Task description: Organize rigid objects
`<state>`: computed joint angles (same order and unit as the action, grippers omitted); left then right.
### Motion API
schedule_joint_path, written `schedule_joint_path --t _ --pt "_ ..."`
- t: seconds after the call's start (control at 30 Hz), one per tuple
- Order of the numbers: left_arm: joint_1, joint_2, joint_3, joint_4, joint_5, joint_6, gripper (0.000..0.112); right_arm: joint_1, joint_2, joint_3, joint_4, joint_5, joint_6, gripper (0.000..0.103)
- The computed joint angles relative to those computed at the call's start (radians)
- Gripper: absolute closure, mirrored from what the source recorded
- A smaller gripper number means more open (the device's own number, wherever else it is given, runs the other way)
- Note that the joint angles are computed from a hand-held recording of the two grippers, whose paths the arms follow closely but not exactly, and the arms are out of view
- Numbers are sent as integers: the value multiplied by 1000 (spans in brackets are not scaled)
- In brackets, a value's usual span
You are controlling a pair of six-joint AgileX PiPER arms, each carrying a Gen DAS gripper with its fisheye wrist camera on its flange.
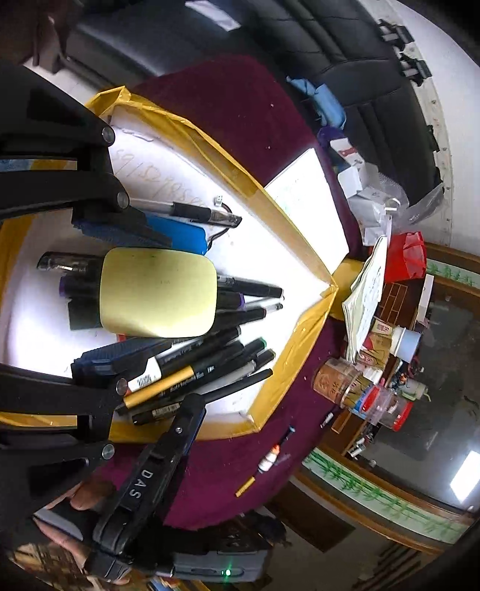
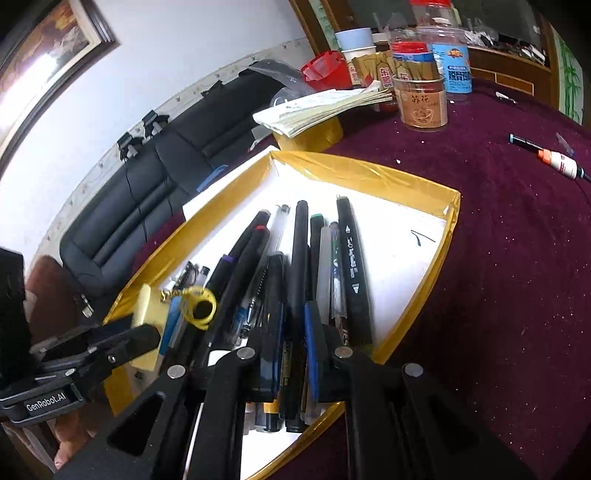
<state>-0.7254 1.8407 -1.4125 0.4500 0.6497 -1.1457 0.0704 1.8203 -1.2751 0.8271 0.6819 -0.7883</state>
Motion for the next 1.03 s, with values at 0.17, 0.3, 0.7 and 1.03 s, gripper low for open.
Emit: schedule_joint_path --t 0.17,0.3,0.7,1.03 --pt "-17 9 -3 14 13 -19 60 25 12 -2 -49 -18 29 91" --pt "-75 -4 21 161 50 -149 41 1 -11 18 28 7 -42 47" --pt "-248 -71 47 400 271 -395 20 -58 -253 186 22 12 37 35" --pt "-259 -79 55 425 294 -401 18 -14 -301 225 -59 -18 127 31"
